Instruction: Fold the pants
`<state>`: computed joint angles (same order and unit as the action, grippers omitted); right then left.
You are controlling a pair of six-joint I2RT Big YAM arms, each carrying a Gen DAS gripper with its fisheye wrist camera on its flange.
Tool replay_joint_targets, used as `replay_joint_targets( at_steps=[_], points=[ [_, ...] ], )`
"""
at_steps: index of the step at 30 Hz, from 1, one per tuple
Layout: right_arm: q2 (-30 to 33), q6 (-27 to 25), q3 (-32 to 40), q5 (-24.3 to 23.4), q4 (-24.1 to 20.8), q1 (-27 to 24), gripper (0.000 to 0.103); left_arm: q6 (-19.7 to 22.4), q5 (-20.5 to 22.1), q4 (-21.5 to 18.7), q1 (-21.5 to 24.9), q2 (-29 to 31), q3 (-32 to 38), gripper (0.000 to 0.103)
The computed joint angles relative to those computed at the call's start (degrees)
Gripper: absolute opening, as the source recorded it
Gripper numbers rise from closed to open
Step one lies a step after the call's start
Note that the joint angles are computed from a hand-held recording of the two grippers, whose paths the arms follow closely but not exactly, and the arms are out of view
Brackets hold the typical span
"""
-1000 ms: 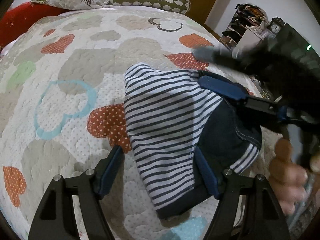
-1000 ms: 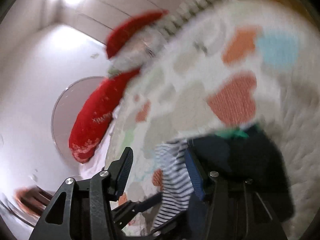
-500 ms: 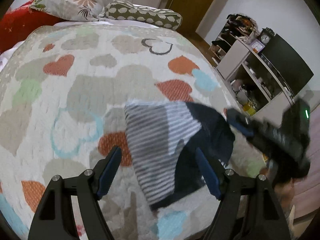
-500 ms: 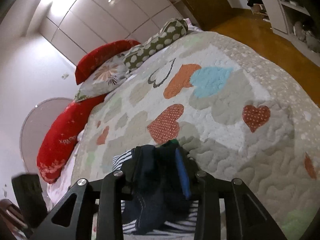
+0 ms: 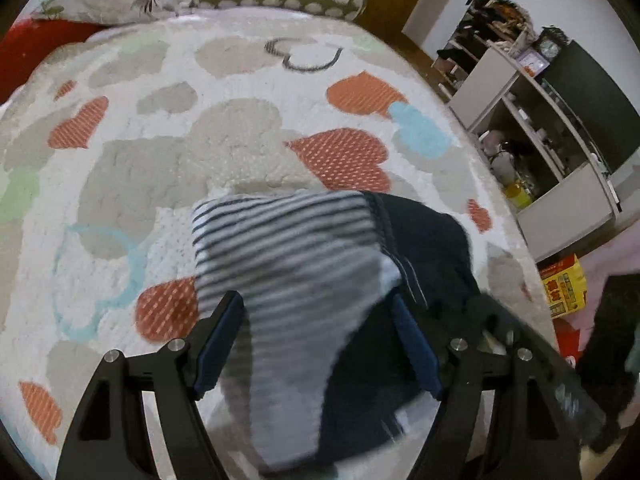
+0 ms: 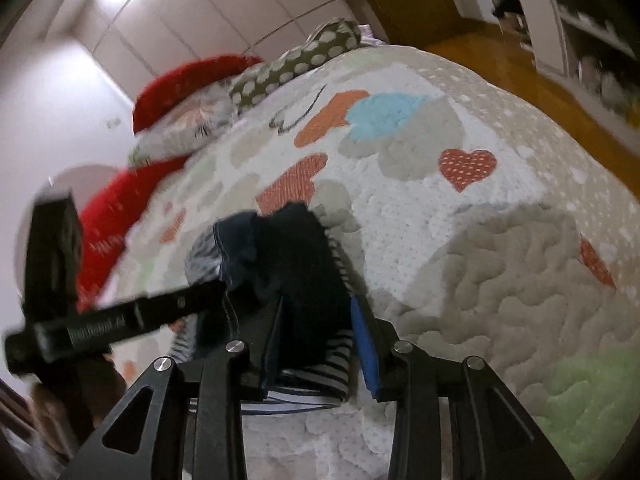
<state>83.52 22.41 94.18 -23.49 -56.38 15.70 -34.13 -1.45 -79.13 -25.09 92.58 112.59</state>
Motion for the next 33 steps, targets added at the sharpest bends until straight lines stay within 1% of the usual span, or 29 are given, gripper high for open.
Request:
replay_joint_targets(
  at_steps=[2,4,5,6,7,8,9,10,11,12,15,16,17,18,19,20,21,22,23,24,26,29,30,31,32,33],
  points=[
    [-1.0,0.5,-0.4,0.5,1.4,-0.7,0.037,0.0,-3.1,1.8,-2.0,-3.2,-2.6,0.075],
    [-2.1,1.1,-0.8,1.6,2.6,-0.8,0.036,0.4,-4.0,3.3,-3.9,-5.5,-5.2,0.075],
    [-2.6,1.2,-1.0,0.9,3.3,-1.0,0.031,0.6,-3.8,4.2,-4.9,-6.6,-7.0,0.076],
    [-2.8,1.1,-1.2,0.0,3.6,-1.1,0.02,0.9,-3.7,4.5,-5.7,-7.1,-8.3,0.078],
    [-2.8,0.9,-1.2,-0.7,3.4,-1.0,0.018,1.2,-3.3,4.3,-6.2,-6.9,-9.0,0.079],
    [-2.7,0.4,-1.2,-1.1,2.9,-0.8,0.018,1.7,-2.9,2.9,-6.8,-5.9,-9.3,0.079],
    [-2.1,-0.4,-1.2,-0.7,1.7,-0.4,0.018,1.8,-3.3,1.5,-7.1,-5.1,-9.3,0.079],
    [-1.6,-0.8,-1.0,0.1,0.1,0.1,0.018,2.0,-4.5,1.0,-7.4,-4.7,-9.6,0.079],
    [-0.8,-1.3,-0.4,0.6,-1.7,0.5,0.018,2.6,-6.2,1.2,-8.0,-4.6,-9.7,0.079],
    [0.1,-1.8,0.3,0.8,-3.8,0.7,0.018,2.9,-6.7,1.1,-8.3,-4.7,-9.5,0.079],
    [-1.6,-1.0,-0.4,1.3,-1.9,0.2,0.018,2.1,-5.7,1.7,-7.9,-5.2,-10.0,0.08],
    [-2.4,-1.1,-0.8,1.4,-0.5,0.1,0.019,1.8,-5.5,2.1,-7.8,-5.4,-10.4,0.08],
    [-3.2,-1.0,-1.4,0.4,1.1,0.0,0.02,1.7,-5.6,2.4,-7.8,-5.5,-10.6,0.08],
    [-3.9,-0.4,-2.1,-2.5,3.1,-0.4,0.02,1.7,-5.8,2.3,-7.9,-5.6,-10.6,0.08],
    [-3.9,0.2,-2.3,-5.8,3.8,-0.6,0.02,1.7,-6.1,2.2,-8.0,-5.5,-10.5,0.08],
    [-3.4,0.2,-2.1,-7.4,3.3,-0.5,0.02,1.7,-6.4,2.1,-8.2,-5.4,-10.3,0.08],
    [-2.2,-0.7,-1.2,-7.5,0.9,-0.1,0.02,1.7,-6.4,2.1,-8.3,-5.5,-10.4,0.08],
    [-0.7,-2.5,0.4,-5.5,-3.0,0.7,0.02,1.7,-6.6,2.3,-8.5,-5.7,-10.8,0.08],
    [0.6,-4.3,1.3,-1.4,-6.4,1.7,0.02,1.8,-6.6,2.4,-8.5,-5.8,-11.0,0.08],
    [0.8,-4.4,1.3,-1.3,-6.9,1.7,0.02,1.8,-6.5,2.7,-8.4,-5.9,-11.1,0.08],
    [-0.6,-1.3,0.0,-3.1,-4.3,1.0,0.021,1.5,-5.9,3.6,-8.1,-6.1,-11.6,0.08],
    [-2.5,-0.2,-1.4,-4.9,0.8,0.7,0.022,0.1,-3.8,4.9,-7.2,-7.1,-12.2,0.08],
    [-2.6,-0.2,-1.3,-5.4,1.3,0.8,0.025,-0.5,-3.0,5.0,-6.9,-7.4,-12.3,0.08],
    [-1.9,-0.7,-0.7,-5.3,0.0,1.2,0.028,-0.9,-2.0,4.9,-6.6,-7.7,-12.2,0.08],
    [-0.6,-1.8,0.6,-4.0,-3.0,1.7,0.032,-1.3,-0.8,4.8,-6.3,-8.1,-12.0,0.08],
    [0.6,-2.6,1.5,-2.6,-5.4,2.3,0.033,-1.4,0.4,5.2,-5.9,-8.8,-11.9,0.08]
  ],
)
